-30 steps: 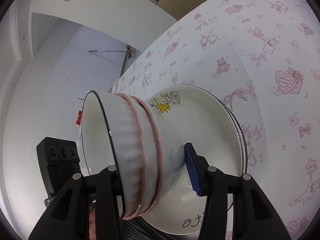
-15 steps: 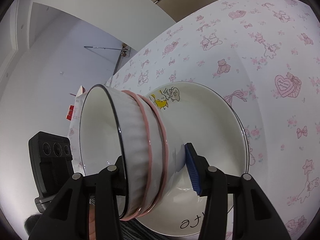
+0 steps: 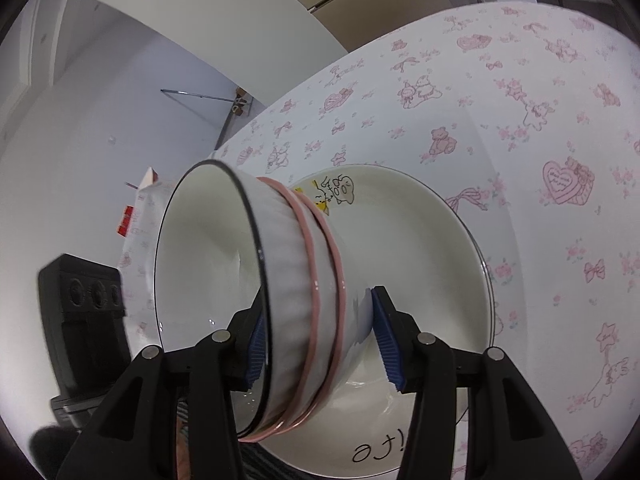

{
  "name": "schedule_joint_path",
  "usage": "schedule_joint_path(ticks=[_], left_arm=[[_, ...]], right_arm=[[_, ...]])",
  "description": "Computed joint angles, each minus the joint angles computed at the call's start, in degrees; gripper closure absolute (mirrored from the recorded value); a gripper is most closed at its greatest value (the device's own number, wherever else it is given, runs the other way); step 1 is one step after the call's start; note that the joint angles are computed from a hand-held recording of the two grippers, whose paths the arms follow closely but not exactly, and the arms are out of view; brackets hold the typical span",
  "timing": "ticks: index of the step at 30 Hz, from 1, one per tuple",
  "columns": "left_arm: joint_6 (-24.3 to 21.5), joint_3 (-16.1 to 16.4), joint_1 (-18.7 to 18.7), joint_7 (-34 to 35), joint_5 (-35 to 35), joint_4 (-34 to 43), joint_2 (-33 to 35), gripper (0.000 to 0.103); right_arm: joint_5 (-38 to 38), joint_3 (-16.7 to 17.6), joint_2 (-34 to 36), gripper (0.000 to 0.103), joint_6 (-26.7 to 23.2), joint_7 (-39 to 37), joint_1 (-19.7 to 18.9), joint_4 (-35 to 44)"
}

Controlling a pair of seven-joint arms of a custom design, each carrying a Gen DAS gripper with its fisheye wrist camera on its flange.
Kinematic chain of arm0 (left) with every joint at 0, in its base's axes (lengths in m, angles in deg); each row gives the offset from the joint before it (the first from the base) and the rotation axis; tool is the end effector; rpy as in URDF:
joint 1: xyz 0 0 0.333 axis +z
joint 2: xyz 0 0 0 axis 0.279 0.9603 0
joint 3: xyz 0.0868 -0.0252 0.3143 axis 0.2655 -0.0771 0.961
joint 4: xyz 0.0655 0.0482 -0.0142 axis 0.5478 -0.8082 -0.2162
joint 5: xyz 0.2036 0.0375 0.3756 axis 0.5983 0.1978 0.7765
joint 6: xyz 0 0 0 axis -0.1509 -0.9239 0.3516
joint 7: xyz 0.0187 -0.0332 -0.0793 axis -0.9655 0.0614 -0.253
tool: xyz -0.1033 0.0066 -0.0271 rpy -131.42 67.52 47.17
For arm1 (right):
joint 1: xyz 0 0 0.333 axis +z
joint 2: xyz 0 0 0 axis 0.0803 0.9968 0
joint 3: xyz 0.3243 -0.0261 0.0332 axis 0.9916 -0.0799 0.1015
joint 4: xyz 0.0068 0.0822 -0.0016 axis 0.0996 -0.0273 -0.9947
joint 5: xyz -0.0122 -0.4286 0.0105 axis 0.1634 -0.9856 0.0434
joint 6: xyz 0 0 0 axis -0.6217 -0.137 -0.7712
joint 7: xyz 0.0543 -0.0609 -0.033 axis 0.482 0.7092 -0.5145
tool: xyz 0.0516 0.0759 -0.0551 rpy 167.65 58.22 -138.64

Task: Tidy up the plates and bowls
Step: 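Carry the bowl stack with both tools over the cartoon plate stack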

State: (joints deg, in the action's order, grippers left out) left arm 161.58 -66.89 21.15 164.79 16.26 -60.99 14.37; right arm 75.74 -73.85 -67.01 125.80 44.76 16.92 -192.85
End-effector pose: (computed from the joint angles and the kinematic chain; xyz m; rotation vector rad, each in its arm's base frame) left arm 0.7313 -0.1329 0.3655 1.4390 -2.2586 0.8702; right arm 0.6119 0.2595 0.3603 -1.1699 2.0829 0.0868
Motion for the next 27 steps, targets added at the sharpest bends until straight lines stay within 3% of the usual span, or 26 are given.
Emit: schedule_joint_path(ticks=[2,4,7,20,27], left_arm=[[-0.55,-0.09,0.1,0.13,0.0,0.42,0.31,0.052],[-1.3,-0.2,0.34,0.17,-0.25,1.08,0.8,0.052],[-1.63,-0.27,0.47,0.2,-0.47,1.54,1.17,0.052],[-1.9,-0.38,0.85,1.11,-1.06,1.33,1.0,0.052],[-0.18,-0.42,0.82,3.87,-1.3,0.47,0.32,0.049]], right_arm=[[1.59,-1.29,-0.38,0.054,0.74,-0.85,1.46,-0.56],[2.62,3.02,-0.33,0.054,1.35,-2.19,-2.64,-1.05],[5.11,4.74,-0.29,0.054,1.79,-4.5,-4.08,-1.24],[-0.17,-1.03,-0.48,0.052,1.85,0.76,1.24,-1.26],[-4.16,-2.29,-0.52,0.048,3.59,4.51,2.24,-1.95]])
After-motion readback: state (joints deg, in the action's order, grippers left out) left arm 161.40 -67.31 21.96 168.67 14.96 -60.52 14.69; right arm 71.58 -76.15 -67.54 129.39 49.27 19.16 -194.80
